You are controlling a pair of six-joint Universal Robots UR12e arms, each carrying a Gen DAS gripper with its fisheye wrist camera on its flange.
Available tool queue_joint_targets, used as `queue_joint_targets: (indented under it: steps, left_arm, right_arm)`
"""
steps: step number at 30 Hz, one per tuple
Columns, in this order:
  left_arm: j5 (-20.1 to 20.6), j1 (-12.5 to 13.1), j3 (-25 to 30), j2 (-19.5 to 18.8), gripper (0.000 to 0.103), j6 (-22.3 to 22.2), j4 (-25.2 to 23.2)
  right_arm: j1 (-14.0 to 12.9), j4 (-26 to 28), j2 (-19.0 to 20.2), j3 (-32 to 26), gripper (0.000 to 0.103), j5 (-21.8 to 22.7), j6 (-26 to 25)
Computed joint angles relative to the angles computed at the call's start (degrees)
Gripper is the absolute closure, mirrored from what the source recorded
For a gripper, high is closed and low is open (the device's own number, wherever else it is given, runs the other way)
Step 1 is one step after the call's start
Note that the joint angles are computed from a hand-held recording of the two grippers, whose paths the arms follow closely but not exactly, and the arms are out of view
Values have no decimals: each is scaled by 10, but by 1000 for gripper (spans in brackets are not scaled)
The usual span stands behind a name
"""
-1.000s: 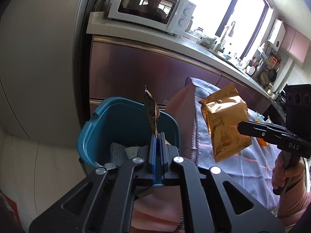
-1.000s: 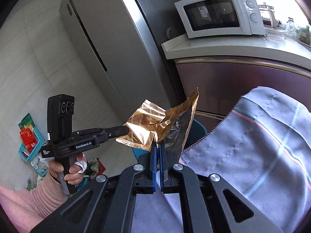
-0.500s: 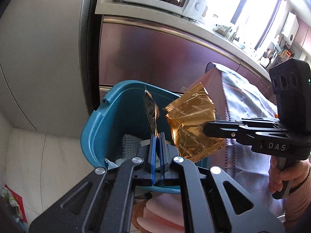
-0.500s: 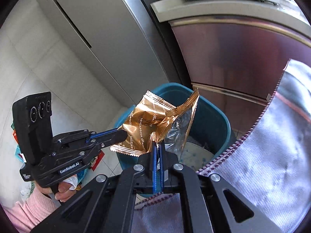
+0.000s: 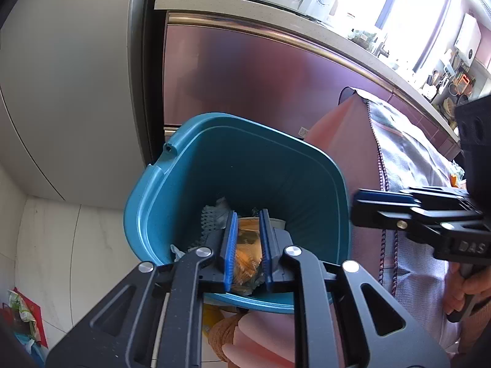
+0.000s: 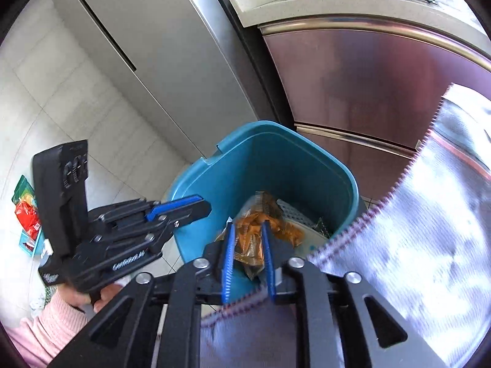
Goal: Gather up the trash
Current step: 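Move both open tools back over the table, then grasp another blue-dotted paper cup with the right tool while the left tool grasps an orange peel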
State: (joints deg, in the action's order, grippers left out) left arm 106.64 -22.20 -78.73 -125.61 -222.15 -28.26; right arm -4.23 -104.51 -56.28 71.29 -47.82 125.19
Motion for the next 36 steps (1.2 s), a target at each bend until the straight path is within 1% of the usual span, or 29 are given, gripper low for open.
queue_joint_targets:
  steps: [5, 7, 8, 14, 17, 21, 25, 28, 31, 36]
  left_arm:
    - [4, -2, -1, 1, 88, -1, 6]
    - [7, -4, -1, 2, 88, 1, 12]
    - [9, -6, -2, 3, 88, 3, 17]
    - [14, -17, 3, 5, 78, 34, 64]
    - [6, -24, 13, 1, 75, 60, 97]
    - [-19, -35, 40, -12, 71, 96, 123]
    - [-59, -44, 85, -36, 71, 128, 127]
    - [-87, -52, 128, -60, 70, 148, 114]
    - [-116, -58, 176, -86, 70, 166, 90]
    - [-158, -68, 254, -129, 70, 178, 45]
  right_arm:
    - [-13, 10, -12, 12, 82, 16, -17]
    - [-20, 17, -16, 16, 80, 26, -27]
    - [-23, 17, -18, 19, 80, 31, -30]
    - [-48, 13, -38, 42, 77, 70, -44]
    - [-65, -8, -50, 59, 75, 87, -38]
    - [-91, -62, -64, 84, 74, 105, -5]
    - [-121, -131, -70, 104, 73, 109, 49]
    - [-141, -179, -70, 108, 72, 102, 93]
    - [-159, -226, -65, 106, 70, 95, 141]
    - [-183, -309, -54, 102, 66, 75, 217]
